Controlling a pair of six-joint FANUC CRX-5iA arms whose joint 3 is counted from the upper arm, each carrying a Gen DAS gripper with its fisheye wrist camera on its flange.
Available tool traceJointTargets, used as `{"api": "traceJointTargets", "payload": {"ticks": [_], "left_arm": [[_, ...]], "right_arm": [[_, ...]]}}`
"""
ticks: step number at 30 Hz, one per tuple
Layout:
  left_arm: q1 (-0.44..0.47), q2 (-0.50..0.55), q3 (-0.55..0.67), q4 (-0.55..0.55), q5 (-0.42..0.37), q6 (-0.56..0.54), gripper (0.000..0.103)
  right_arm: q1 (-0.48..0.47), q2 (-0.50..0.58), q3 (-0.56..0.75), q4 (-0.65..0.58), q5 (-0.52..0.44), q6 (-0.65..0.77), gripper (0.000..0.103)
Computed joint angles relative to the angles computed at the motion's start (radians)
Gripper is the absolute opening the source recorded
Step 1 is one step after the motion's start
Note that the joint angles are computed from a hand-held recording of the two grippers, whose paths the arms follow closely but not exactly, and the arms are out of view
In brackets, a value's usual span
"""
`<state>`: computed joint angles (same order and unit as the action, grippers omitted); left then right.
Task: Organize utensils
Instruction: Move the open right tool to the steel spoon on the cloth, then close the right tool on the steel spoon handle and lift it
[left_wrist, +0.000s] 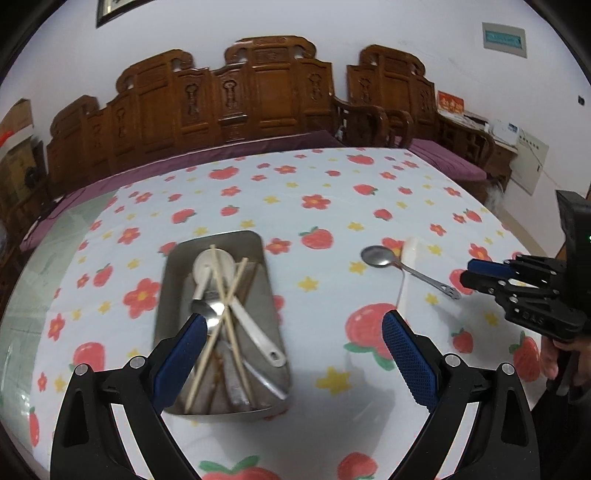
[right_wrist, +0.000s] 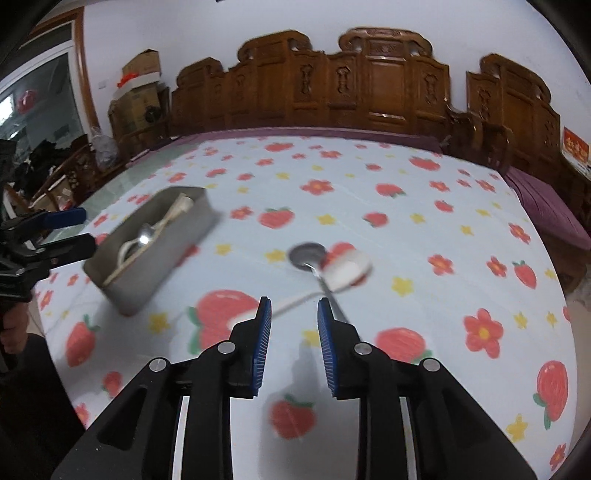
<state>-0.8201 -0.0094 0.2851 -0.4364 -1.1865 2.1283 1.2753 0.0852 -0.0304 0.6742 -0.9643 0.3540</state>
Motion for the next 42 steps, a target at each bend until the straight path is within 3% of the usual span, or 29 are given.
{"api": "traceJointTargets", "payload": {"ticks": [8,21,26,27,28,33,42], "left_arm": [[-0.025,0.061,0.039,0.011,-0.014,-0.009,0.092],[-0.035,0.102,0.063,0.036,-0.006,-0.033,0.092],[-0.035,0.111,0.065,0.045,-0.002,-0.037,0.092],[-0.035,0.113,0.066,0.046,-0.002,-0.036,0.092],[-0.034,0.116,0.067,0.048,-0.001,-0.036,0.092],[-0.032,0.131,0.077,0.055,-0.005,-0.040,0.092],[-0.015,0.172,0.100,0.094,0.002,-0.067,0.092]], "right_arm": [[-0.069,0.046,0.037,-0.115,0.013,0.125,0.028],[-0.144,0.226,0.314,-0.324,-0.166,0.449,0.028],[-0.153,0.256,0.365,-0.343,-0.209,0.476,0.028],[-0.155,0.264,0.381,-0.352,-0.221,0.485,0.024],[-0.158,0.270,0.396,-0.366,-0.233,0.494,0.013],[-0.156,0.296,0.440,-0.370,-0.280,0.507,0.008],[-0.137,0.218,0.333,-0.310,-0.216,0.421,0.007]]}}
